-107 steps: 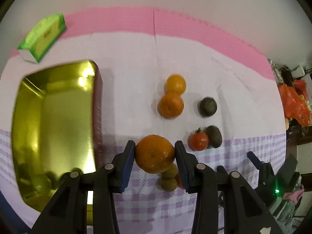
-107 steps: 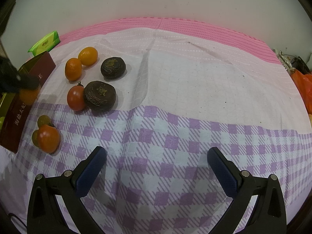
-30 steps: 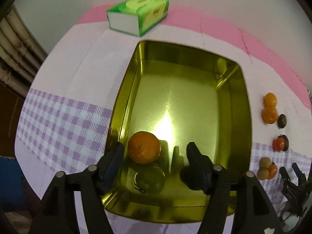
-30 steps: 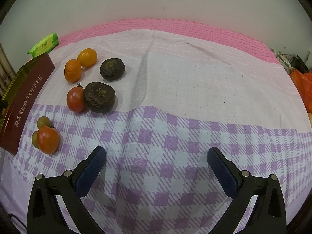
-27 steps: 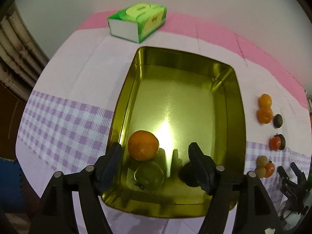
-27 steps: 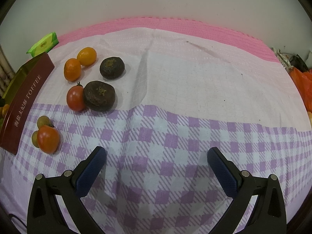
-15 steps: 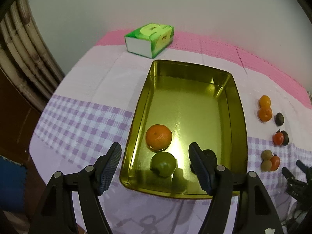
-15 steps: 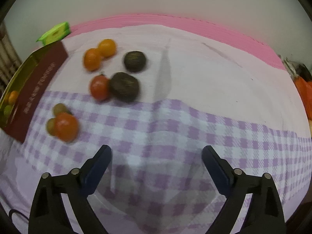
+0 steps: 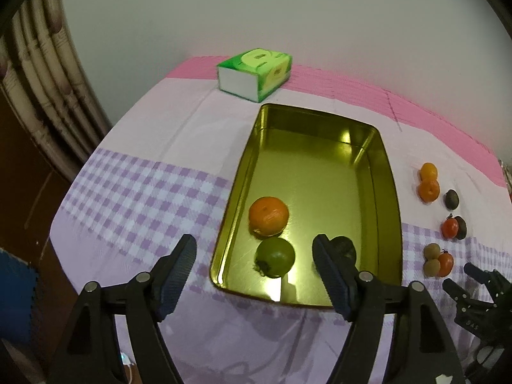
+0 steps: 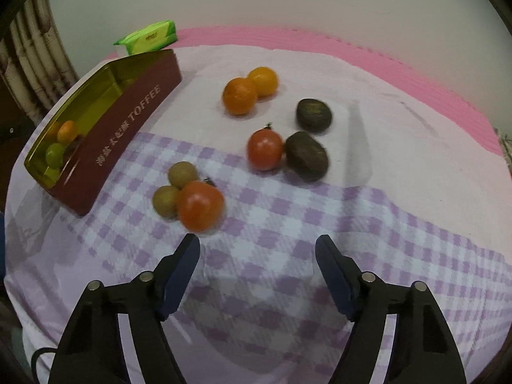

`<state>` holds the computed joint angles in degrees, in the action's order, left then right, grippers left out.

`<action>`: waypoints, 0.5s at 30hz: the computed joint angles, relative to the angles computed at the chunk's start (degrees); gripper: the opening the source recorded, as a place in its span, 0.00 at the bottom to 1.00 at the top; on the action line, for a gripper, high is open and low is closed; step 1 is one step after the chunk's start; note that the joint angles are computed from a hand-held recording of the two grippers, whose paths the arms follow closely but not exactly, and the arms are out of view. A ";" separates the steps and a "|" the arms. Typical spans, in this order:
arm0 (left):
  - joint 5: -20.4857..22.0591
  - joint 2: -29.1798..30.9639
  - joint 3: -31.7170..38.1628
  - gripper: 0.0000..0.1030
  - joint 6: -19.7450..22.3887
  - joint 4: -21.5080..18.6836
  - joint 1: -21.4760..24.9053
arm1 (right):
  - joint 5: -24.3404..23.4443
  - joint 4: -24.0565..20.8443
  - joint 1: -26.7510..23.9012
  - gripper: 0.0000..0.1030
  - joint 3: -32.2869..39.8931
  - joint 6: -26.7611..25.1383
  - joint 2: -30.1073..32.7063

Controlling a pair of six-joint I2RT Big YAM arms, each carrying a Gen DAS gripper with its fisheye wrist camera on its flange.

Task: Organize fruits
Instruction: 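Reach the right tool to the large red tomato and close on it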

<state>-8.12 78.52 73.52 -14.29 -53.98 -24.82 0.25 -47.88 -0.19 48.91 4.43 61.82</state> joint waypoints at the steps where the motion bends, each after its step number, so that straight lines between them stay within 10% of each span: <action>1: 0.21 -0.16 -0.09 0.71 -0.18 -0.06 0.19 | -0.46 0.04 0.32 0.70 0.41 0.17 0.75; 15: -2.59 -0.98 -0.44 0.84 0.30 -0.19 -0.15 | 1.78 3.14 4.62 0.59 4.21 2.37 7.79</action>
